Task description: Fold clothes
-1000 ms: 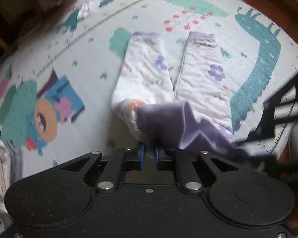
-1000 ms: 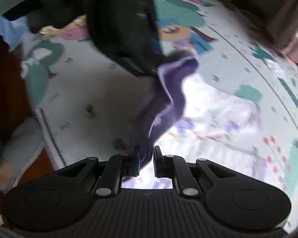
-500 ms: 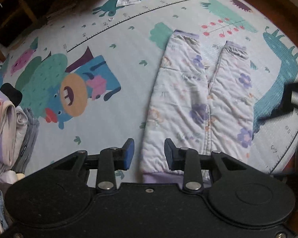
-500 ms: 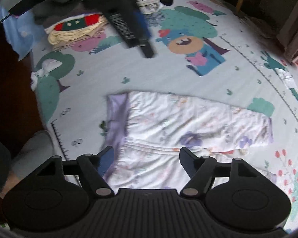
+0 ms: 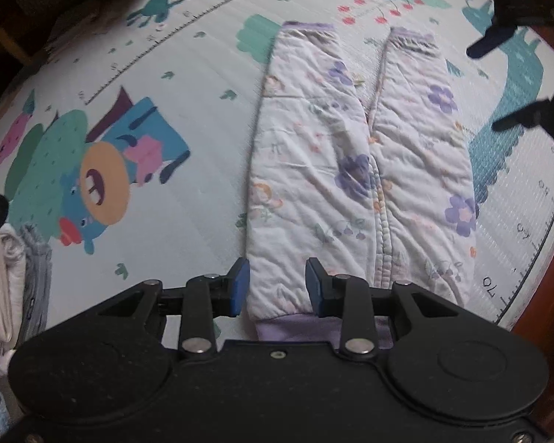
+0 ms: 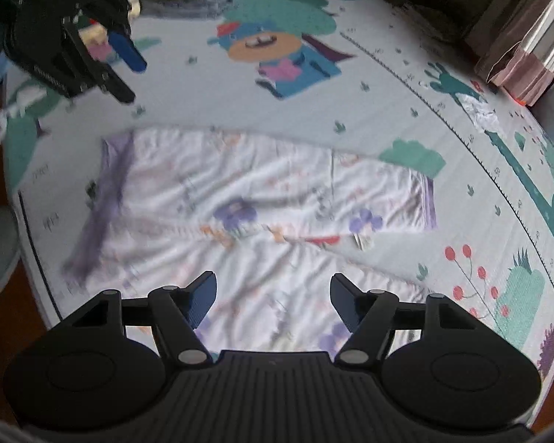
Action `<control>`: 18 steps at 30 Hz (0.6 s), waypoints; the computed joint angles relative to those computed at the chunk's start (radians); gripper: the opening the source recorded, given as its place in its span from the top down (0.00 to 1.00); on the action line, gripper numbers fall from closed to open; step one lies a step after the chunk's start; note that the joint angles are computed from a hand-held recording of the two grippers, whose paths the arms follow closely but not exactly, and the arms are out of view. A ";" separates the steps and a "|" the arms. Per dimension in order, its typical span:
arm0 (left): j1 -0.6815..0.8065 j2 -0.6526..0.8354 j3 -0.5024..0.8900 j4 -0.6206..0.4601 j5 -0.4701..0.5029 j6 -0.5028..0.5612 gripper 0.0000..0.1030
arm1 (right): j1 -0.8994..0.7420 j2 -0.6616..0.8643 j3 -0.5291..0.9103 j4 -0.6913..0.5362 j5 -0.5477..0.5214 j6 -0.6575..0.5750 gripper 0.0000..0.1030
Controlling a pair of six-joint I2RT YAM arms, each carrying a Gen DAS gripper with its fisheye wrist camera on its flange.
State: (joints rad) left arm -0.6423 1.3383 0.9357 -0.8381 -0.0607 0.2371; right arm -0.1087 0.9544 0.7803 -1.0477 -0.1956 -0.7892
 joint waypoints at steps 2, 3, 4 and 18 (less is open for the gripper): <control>-0.001 0.027 -0.024 0.034 0.006 0.004 0.69 | -0.062 0.019 -0.032 0.029 -0.005 -0.070 0.34; 0.001 0.042 -0.034 0.048 0.012 0.002 0.69 | -0.088 0.032 -0.048 0.046 -0.007 -0.096 0.34; 0.002 0.058 -0.043 0.063 0.017 0.000 0.69 | -0.112 0.047 -0.066 0.067 -0.008 -0.121 0.34; -0.002 0.249 -0.165 0.308 0.169 -0.209 0.70 | -0.277 0.367 -0.198 0.445 -0.076 -0.232 0.42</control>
State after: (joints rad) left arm -0.6443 1.5873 0.7706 -0.5299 0.1083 0.0284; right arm -0.3861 1.3212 0.5824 -0.6031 -0.2716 -1.0211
